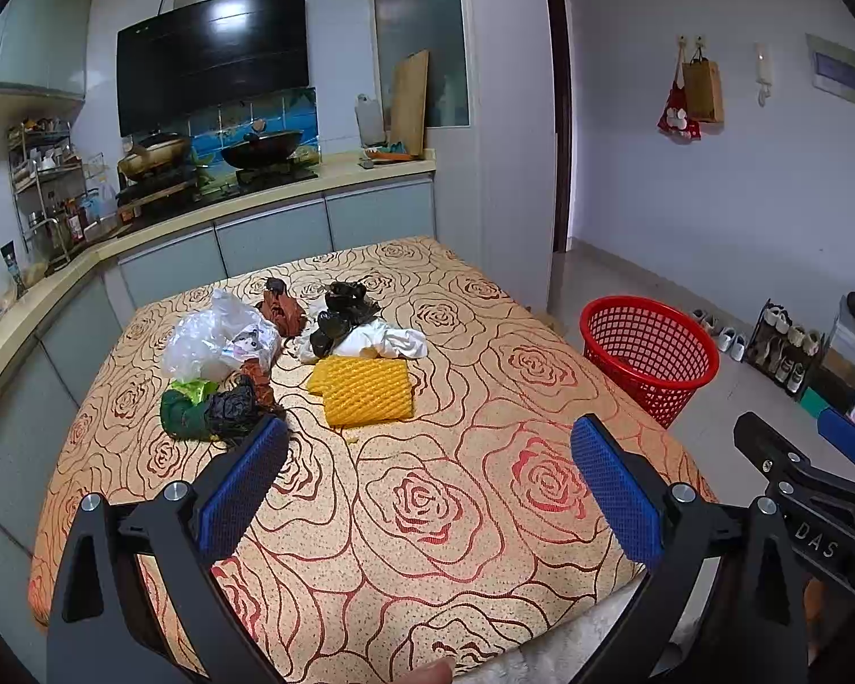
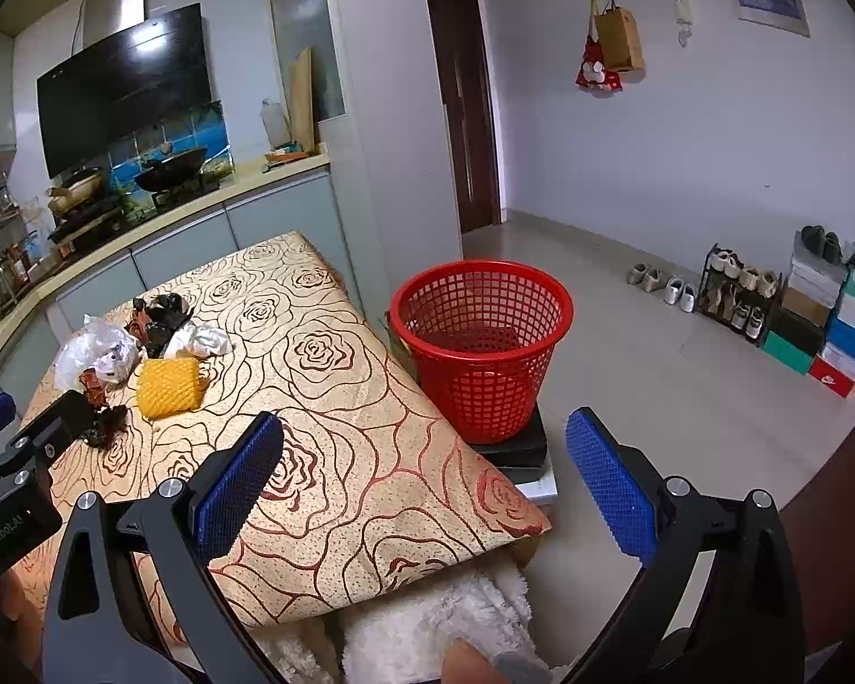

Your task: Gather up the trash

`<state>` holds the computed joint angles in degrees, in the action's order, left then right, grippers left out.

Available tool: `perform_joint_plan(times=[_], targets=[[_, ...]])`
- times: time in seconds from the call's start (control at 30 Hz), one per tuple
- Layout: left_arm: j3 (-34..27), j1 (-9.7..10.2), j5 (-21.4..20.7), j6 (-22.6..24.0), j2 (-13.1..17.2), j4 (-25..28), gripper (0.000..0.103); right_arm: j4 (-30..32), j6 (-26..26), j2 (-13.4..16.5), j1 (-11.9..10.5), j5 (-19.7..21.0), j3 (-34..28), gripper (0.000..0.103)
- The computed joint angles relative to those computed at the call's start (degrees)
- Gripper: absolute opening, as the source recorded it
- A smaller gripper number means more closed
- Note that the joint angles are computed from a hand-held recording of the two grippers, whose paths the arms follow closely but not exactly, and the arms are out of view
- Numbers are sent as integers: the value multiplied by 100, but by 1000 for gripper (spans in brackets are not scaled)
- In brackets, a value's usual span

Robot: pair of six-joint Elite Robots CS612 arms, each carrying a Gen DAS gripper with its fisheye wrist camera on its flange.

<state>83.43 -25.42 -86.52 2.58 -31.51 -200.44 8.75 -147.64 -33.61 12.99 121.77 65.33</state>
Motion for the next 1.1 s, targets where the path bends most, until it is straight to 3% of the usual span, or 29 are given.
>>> perform_joint_plan(times=[1.1], targets=[[-104, -52, 23, 143, -10, 318, 96, 418, 286, 44, -88, -38, -112, 97]])
